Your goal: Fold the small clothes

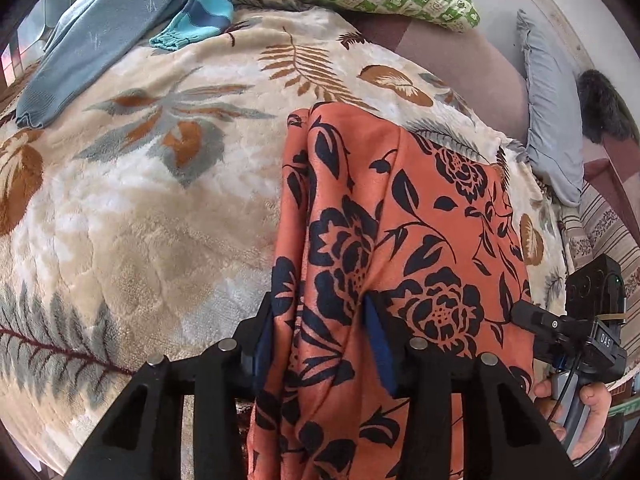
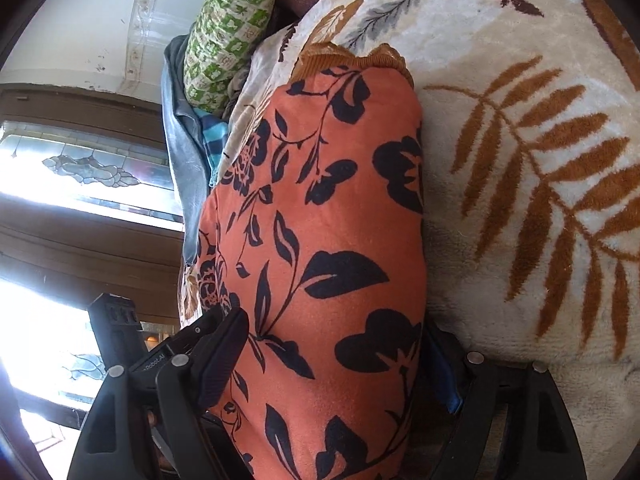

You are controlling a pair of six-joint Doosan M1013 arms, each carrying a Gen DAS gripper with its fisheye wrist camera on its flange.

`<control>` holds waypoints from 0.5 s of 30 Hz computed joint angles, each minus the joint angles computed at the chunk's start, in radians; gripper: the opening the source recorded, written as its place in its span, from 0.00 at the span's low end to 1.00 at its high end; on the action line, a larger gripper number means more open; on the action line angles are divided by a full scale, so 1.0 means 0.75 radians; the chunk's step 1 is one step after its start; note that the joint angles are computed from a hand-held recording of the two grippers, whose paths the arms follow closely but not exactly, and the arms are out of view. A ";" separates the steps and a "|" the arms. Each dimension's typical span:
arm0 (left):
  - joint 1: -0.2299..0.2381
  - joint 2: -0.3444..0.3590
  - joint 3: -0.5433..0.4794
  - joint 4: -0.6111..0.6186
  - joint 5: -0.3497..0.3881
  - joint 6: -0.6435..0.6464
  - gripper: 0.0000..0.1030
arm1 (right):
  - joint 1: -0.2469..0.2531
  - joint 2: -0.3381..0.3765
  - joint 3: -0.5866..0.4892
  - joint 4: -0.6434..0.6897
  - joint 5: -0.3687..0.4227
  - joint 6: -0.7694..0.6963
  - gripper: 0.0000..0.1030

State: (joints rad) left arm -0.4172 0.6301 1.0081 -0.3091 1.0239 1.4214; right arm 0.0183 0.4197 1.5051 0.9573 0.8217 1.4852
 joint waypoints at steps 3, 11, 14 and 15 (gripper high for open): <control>0.012 0.004 0.000 -0.030 0.012 -0.036 0.55 | -0.005 -0.002 0.010 0.038 -0.001 -0.021 0.82; 0.022 0.021 -0.030 -0.081 0.049 0.018 0.40 | 0.003 0.004 -0.005 -0.027 -0.019 0.088 0.50; -0.017 0.000 -0.028 0.059 0.015 0.050 0.26 | 0.019 -0.015 -0.004 -0.103 -0.052 0.086 0.41; -0.030 -0.006 -0.029 0.114 0.006 0.046 0.24 | 0.030 -0.020 -0.015 -0.161 -0.062 0.107 0.40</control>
State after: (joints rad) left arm -0.4399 0.6253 0.9866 -0.2238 1.0287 1.4560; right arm 0.0407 0.4044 1.4937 0.8366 0.7750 1.5654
